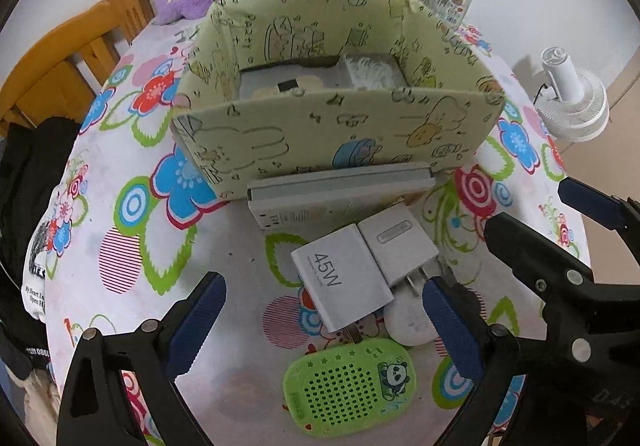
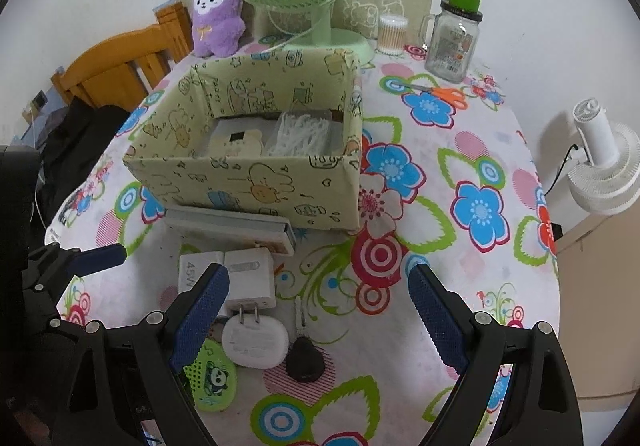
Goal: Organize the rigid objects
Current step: 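Grasp the white MINGYI charger with the right gripper while the left gripper grasps the other white charger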
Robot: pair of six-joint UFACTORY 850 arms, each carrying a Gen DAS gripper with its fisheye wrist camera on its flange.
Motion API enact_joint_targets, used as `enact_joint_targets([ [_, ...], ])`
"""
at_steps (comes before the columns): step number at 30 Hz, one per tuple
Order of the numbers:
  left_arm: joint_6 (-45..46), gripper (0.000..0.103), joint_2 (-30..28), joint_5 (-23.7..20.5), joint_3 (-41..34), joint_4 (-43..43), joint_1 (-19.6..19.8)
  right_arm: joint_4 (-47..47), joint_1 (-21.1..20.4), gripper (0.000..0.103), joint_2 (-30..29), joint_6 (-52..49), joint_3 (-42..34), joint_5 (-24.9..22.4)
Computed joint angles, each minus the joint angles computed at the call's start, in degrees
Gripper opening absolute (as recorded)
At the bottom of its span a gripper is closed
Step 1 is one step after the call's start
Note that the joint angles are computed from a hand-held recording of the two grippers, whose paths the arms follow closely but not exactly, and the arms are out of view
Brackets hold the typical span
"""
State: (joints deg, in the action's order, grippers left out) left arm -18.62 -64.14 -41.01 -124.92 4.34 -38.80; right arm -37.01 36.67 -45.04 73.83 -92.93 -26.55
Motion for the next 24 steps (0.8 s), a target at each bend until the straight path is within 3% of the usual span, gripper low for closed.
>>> enact_joint_targets([
  [17, -1.17, 0.096, -4.50, -3.32, -4.43, -0.80, 0.08, 8.35, -1.05, 0.093, -3.58, -8.95, -2.14, 1.66],
  [19, 0.10, 0.092, -4.33, -3.08, -4.20, -2.19, 0.25, 9.10, -1.14, 0.093, -3.87, -9.78, -2.54, 1.67],
  [21, 3.23, 0.079, -3.63, -2.23, -3.17, -5.40, 0.60, 10.33, -1.21, 0.093, -4.26, -11.09, -3.14, 1.64],
  [24, 5.39, 0.068, -3.25, -2.39, -2.72, -7.87, 0.75, 11.76, -1.23, 0.093, -5.01, -12.89, -4.27, 1.45],
])
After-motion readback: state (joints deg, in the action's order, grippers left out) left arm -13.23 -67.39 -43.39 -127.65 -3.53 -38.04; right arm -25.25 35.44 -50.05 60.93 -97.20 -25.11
